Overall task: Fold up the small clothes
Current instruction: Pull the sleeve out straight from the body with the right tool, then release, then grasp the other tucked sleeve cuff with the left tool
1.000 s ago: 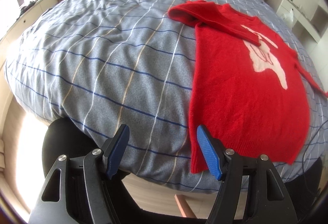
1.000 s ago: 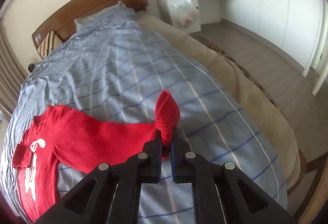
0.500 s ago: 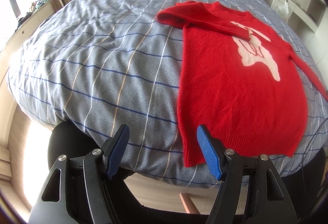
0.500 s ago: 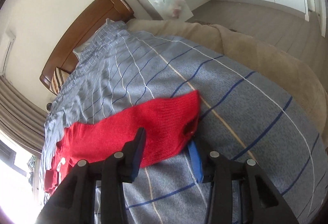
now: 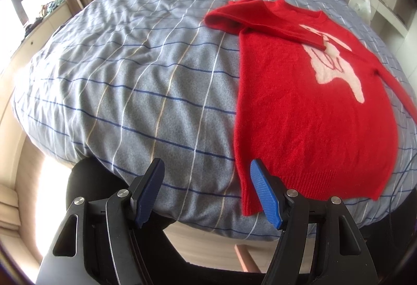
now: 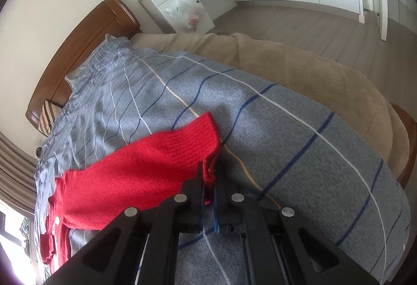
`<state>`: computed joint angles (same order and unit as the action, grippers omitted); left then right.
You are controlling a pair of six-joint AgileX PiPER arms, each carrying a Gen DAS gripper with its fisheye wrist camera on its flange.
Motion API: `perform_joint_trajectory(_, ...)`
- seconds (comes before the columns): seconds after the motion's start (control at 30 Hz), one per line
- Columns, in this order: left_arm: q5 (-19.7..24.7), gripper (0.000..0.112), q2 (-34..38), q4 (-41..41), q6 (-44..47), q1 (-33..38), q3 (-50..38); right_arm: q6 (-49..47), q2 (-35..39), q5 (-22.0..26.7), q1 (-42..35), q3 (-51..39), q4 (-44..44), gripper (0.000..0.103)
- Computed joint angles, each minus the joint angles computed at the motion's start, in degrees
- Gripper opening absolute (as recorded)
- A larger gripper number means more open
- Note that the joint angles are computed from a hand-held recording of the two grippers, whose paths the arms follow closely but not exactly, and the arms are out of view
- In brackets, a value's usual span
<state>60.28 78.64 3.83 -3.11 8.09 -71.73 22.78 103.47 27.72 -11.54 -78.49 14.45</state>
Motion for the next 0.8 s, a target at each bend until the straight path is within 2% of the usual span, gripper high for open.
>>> perform_joint_trajectory(0.07,-0.1,0.071,0.1,1.3,-1.0,-0.9,-0.5,-1.6,-1.0,-1.4,-0.1,1.5,0.8,0.004)
perform_joint_trajectory(0.13,0.0,0.073,0.5,2.2,-1.8,-1.7,-1.2,1.7,-2.1,-1.5,0.6,2.2,-3.9,0.007)
perform_joint_trajectory(0.17,0.1,0.074,0.7,2.5,-2.1,-2.0,-1.5,4.2,-2.7,-1.1,1.2,2.2,-7.1,0.012)
perform_joint_trajectory(0.37,0.2,0.076,2.2,8.2,-1.6,-4.8,-5.2,27.2,-9.3,3.4,5.3,6.7,-32.4,0.025)
perform_joint_trajectory(0.47,-1.4,0.077,4.5,11.3,-0.2,-4.7,-11.9,40.2,-15.4,8.3,9.7,10.9,-47.0,0.048)
perform_joint_trajectory(0.5,-1.7,0.08,6.0,11.0,1.1,-4.3,-15.3,43.5,-17.7,9.3,11.6,12.4,-50.7,0.052)
perform_joint_trajectory(0.53,-2.1,0.086,7.6,10.1,2.8,-4.1,-18.8,45.2,-19.8,9.7,13.4,13.7,-52.7,0.052)
perform_joint_trajectory(0.63,-3.7,0.091,13.3,10.5,7.1,-6.2,-27.6,46.1,-23.9,11.1,20.0,15.4,-54.3,0.053)
perform_joint_trajectory(0.8,2.6,0.091,28.1,7.3,22.5,-12.8,-43.5,53.1,-24.2,11.3,33.4,16.2,-57.5,0.055)
